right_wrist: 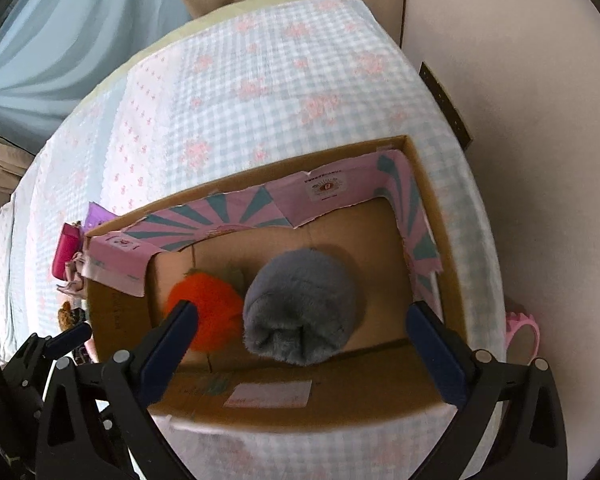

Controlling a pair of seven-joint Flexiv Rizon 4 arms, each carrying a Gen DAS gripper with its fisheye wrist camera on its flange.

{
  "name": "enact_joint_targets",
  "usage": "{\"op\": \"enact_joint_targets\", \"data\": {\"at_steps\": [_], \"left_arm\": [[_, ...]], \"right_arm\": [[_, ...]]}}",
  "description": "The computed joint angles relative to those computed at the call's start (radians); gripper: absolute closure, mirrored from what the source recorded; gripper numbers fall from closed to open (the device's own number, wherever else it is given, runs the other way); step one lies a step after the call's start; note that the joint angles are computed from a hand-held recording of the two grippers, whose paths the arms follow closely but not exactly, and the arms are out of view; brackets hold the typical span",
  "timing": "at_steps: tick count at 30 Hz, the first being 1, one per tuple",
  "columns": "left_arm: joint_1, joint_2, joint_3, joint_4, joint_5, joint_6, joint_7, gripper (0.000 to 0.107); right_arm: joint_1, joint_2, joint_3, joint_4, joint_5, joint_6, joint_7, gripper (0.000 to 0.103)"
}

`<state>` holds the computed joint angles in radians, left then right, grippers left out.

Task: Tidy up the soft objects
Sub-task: 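Lift both tools away from the box back toward the remaining items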

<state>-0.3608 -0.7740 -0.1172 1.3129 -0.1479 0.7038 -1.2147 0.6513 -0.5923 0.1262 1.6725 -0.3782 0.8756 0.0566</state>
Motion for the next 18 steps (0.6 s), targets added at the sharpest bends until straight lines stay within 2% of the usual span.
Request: {"op": "enact_joint_targets", "data": {"at_steps": [7,11,15,18], "left_arm": [[0.025,0.086,-0.019,0.075,-0.034,0.057,0.013,0.004],[0.044,0.162,-0.026,0.138,-0.060,0.097,0.026,0.004],[0.079,0.247,-0.031,0.205,-0.101,0.134,0.054,0.004],[0.109,0.306,-0.031,0.244,-0.133,0.153,0.083,0.004]], "right_arm": [[0.033,0.069,0.011,-0.024,-0.028,-0.118,0.026,0.000],[0.070,0.111,0.005,-0.041,-0.102,-0.181,0.062,0.000],[0.115,0.116,0.003,-0.127,-0.176,-0.312,0.078,0.000],[0.146,0.106,-0.002,-0.193,-0.227,-0.372,0.087,0.000]]}}
